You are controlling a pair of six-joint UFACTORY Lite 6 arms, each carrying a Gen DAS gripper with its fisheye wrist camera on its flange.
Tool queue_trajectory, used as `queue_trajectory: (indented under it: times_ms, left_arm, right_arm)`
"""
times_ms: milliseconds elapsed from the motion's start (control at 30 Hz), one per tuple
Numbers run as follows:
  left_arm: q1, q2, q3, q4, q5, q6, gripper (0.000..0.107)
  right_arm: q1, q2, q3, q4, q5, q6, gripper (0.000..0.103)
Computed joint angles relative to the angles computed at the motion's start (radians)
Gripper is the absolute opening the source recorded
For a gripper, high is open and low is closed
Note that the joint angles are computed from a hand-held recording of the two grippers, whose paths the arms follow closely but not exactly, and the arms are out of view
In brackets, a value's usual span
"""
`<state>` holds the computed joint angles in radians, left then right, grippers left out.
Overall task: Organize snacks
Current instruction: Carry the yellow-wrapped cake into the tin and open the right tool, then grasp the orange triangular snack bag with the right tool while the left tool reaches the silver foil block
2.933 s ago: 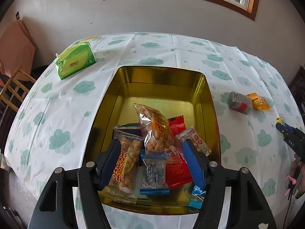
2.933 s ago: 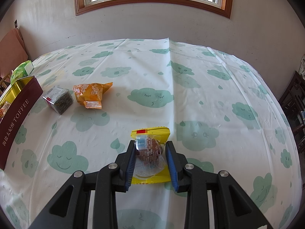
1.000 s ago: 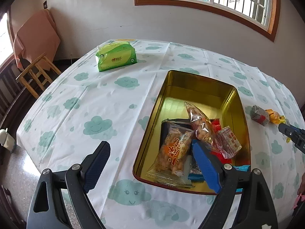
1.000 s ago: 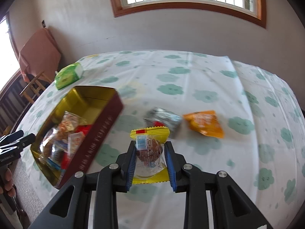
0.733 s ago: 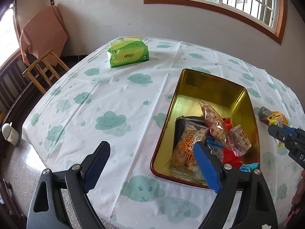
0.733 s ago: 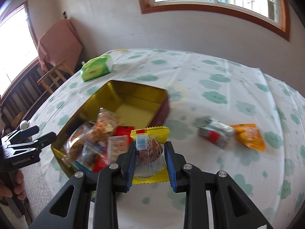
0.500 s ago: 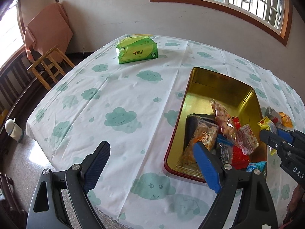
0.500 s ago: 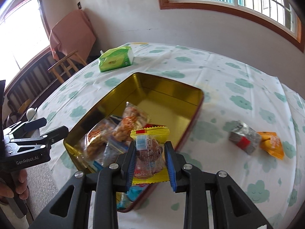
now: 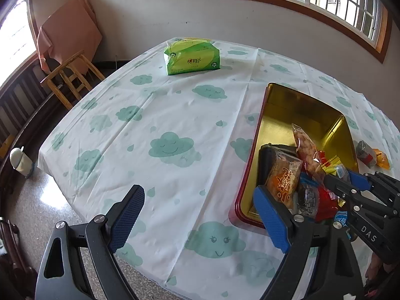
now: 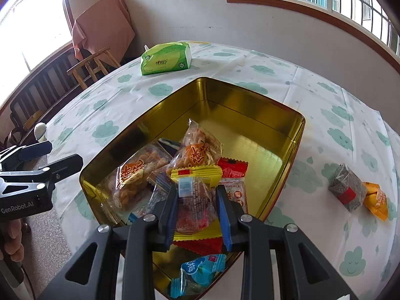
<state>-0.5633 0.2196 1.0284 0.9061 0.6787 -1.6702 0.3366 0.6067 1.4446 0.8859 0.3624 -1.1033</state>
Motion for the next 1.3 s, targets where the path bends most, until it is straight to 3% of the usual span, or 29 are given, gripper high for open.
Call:
queue_trajectory:
  times_ms: [600, 733, 933, 1300]
  left_arm:
    - [0.000, 0.027, 0.025, -0.046, -0.008, 0.040, 0.086]
    - [-0.009, 0.036, 0.042, -0.052, 0.004, 0.050, 0.086]
    - [-0.028, 0.051, 0.075, -0.056, 0.026, 0.062, 0.086]
    - [-0.075, 0.126, 0.202, -0.071, 0.066, 0.114, 0.086]
  right_arm:
    - [0.007, 0.033, 0.033, 0.006, -0.015, 0.004, 0.032]
    - [0.005, 0.028, 0.033, -0.005, -0.006, 0.011, 0.042]
    - [-0.012, -0.001, 0.005, 0.057, 0.002, -0.055, 0.049]
    - [-0.153, -0.086, -0.057, 0.239, 0.080, -0.229, 0.050]
